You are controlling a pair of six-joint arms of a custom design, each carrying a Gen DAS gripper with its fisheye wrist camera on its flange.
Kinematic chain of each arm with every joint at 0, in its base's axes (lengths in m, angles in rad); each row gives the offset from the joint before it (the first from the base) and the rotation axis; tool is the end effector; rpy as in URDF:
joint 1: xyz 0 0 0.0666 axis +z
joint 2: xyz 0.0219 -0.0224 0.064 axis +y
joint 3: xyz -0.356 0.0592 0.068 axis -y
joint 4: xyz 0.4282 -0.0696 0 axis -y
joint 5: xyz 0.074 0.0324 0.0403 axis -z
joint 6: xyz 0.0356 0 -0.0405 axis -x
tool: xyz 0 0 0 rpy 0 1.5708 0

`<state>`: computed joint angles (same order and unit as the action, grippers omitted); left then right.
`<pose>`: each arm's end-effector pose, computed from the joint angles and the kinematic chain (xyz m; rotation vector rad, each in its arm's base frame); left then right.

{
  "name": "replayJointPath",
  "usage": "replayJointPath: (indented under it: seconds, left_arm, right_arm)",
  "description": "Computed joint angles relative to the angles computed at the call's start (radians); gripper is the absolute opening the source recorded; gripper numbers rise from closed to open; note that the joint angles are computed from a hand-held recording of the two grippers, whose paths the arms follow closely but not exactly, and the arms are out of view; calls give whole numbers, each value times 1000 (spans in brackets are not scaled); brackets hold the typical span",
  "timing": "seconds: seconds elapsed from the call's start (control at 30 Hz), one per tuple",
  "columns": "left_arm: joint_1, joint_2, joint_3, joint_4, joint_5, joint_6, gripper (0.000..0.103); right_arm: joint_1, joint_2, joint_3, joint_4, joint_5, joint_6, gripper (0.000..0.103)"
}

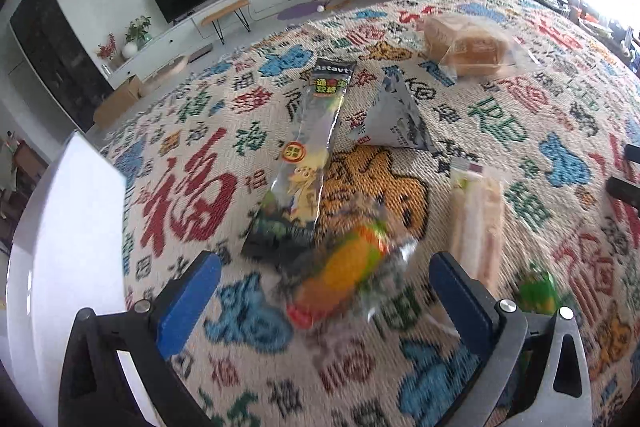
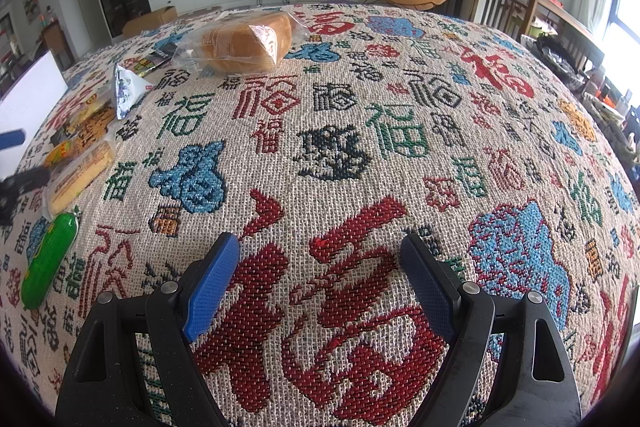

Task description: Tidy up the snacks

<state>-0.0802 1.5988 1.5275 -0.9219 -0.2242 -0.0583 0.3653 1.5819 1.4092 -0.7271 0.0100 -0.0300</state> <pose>0.5849 -0.0395 0.3629 0.0913 2.5485 0.2786 0.5454 0.2078 0.3263 -0.4091 2.4432 0.1575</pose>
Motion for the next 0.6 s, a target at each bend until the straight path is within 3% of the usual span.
replayJointPath:
  seconds: [0.07, 0.13, 0.17, 0.23, 0.3, 0.4, 0.6]
  left_arm:
    - [13, 43, 42, -43, 38, 5, 102]
    - [43, 64, 84, -111, 178, 60, 86]
    - [48, 75, 104, -153, 228, 85, 72]
    - [64, 56, 106, -204, 352, 81, 69]
    - [70, 28, 96, -223, 420, 57, 69]
    - [66, 21, 98, -219, 368, 74, 72]
    - [25, 95, 140, -220, 176, 136, 74]
  right_arm:
    - [-1, 0, 0, 0, -1, 1, 85]
    - [0, 0, 0, 0, 0, 0, 85]
    - [-1, 0, 0, 0, 0, 1, 85]
    - [1, 0, 0, 0, 1, 0, 85]
    - [1, 0, 1, 0, 1, -1, 85]
    - [1, 0, 0, 0, 1, 0, 85]
    - [0, 0, 0, 0, 1, 0, 85]
